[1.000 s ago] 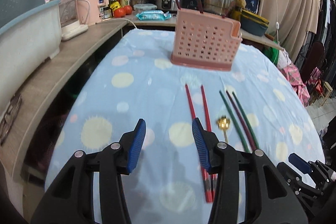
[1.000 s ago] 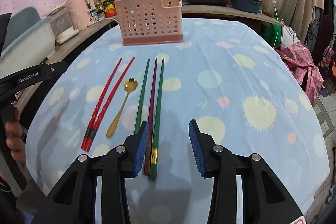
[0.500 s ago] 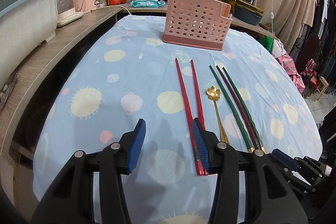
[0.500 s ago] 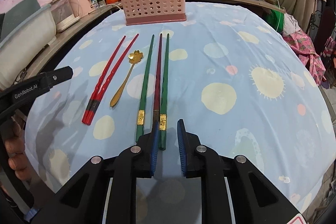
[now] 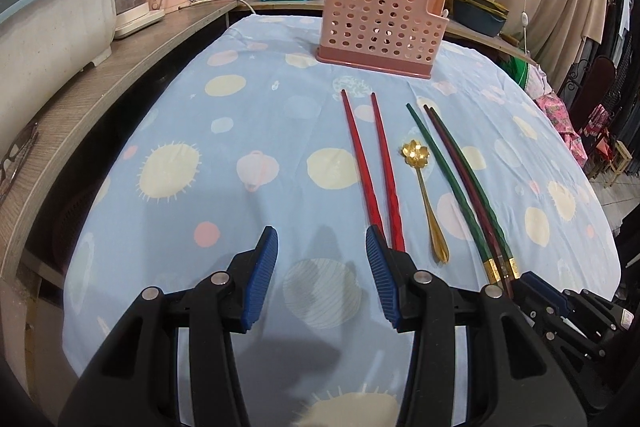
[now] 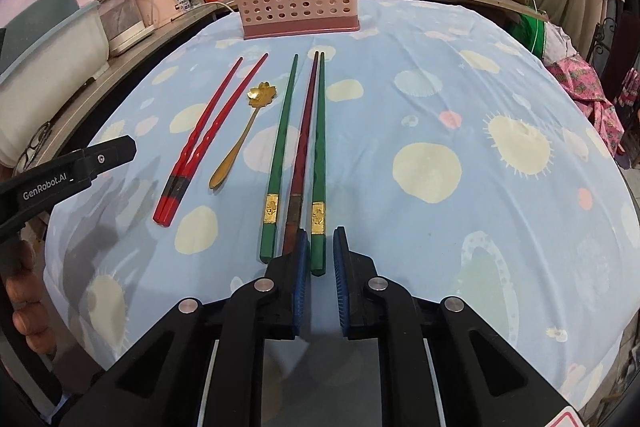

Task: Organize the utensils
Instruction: 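Grasp a bright red chopstick with the left tool while the right tool grasps a green chopstick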

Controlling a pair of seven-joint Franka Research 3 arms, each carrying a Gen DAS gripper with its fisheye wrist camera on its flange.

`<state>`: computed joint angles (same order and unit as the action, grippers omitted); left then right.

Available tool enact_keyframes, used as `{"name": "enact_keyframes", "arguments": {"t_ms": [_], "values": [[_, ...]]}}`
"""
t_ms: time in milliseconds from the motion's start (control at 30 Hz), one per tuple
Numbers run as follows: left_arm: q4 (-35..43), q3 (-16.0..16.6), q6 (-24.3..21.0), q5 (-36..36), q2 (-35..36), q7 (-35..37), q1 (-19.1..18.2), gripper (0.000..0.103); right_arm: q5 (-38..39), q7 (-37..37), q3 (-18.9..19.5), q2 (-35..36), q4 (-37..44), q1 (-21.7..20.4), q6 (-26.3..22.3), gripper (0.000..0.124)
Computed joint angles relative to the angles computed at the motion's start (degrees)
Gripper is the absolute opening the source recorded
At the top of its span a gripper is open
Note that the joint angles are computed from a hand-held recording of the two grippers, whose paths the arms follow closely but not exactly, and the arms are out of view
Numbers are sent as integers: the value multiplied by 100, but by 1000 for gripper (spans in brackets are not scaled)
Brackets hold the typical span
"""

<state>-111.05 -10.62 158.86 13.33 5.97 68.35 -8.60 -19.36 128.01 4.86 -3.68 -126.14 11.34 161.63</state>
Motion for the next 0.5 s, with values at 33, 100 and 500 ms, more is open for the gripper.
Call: {"name": "enact_keyframes", "arguments": {"t_ms": [33,100,500], "values": [[-29,-11,13,-51,-10,36,9,44,-2,24,-2,-12,-19,-3,27,10],[-73,-35,27,-188,-19,121,27,44,-28,117,-3,-37,-66,-24,91,7],[-93,-160,54,-795,60,698,-21,43,385,35,21,-97,-281,-106,442,7]]}}
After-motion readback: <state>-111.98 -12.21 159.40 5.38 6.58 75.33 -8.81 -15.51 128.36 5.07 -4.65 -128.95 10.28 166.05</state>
